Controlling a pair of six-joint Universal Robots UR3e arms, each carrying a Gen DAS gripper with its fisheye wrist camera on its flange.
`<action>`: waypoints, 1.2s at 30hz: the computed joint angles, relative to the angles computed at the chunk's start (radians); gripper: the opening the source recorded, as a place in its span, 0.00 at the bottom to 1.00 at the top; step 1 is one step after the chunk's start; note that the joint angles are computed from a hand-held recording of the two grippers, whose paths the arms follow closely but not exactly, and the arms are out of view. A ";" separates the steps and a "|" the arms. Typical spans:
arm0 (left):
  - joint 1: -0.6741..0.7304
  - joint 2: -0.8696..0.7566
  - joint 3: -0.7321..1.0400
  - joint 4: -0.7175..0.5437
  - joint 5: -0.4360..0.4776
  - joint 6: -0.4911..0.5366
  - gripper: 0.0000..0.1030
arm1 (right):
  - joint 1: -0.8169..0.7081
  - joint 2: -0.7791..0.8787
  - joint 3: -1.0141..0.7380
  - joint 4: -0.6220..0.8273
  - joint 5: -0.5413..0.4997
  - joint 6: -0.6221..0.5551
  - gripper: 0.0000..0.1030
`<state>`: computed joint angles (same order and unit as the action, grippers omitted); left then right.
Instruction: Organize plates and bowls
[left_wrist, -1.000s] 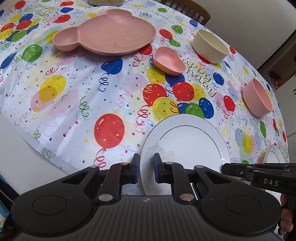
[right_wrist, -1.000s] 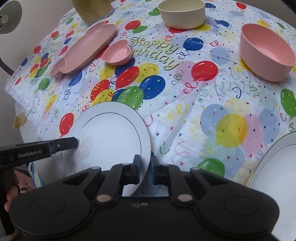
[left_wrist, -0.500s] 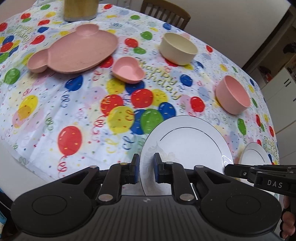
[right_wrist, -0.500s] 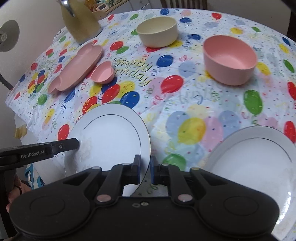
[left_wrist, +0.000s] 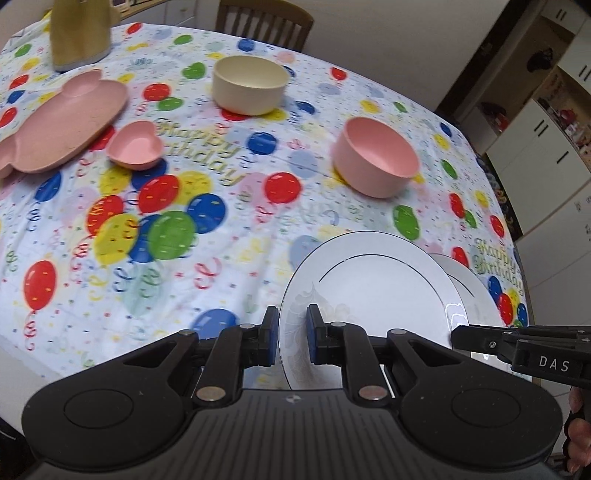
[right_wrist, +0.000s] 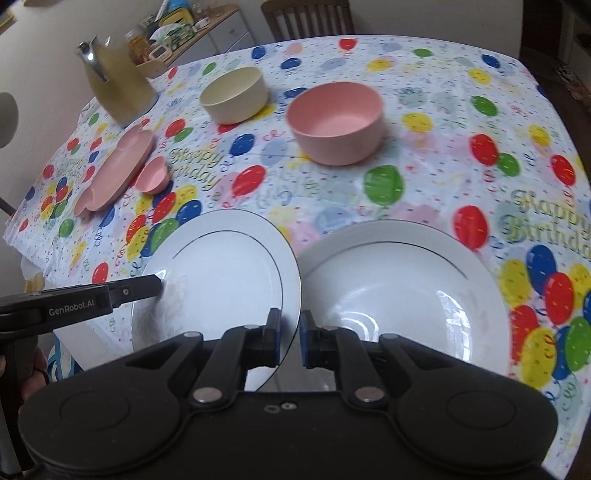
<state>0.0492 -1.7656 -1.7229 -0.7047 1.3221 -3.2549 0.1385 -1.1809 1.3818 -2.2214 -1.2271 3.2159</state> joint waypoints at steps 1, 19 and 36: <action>-0.021 -0.011 0.012 0.001 0.006 -0.009 0.14 | -0.018 -0.023 0.034 -0.009 0.003 -0.009 0.09; -0.284 -0.273 0.276 -0.016 0.115 -0.102 0.14 | -0.286 -0.254 0.404 -0.064 0.042 -0.144 0.09; -0.306 -0.333 0.322 -0.024 0.161 -0.116 0.14 | -0.294 -0.178 0.392 -0.080 0.047 -0.173 0.09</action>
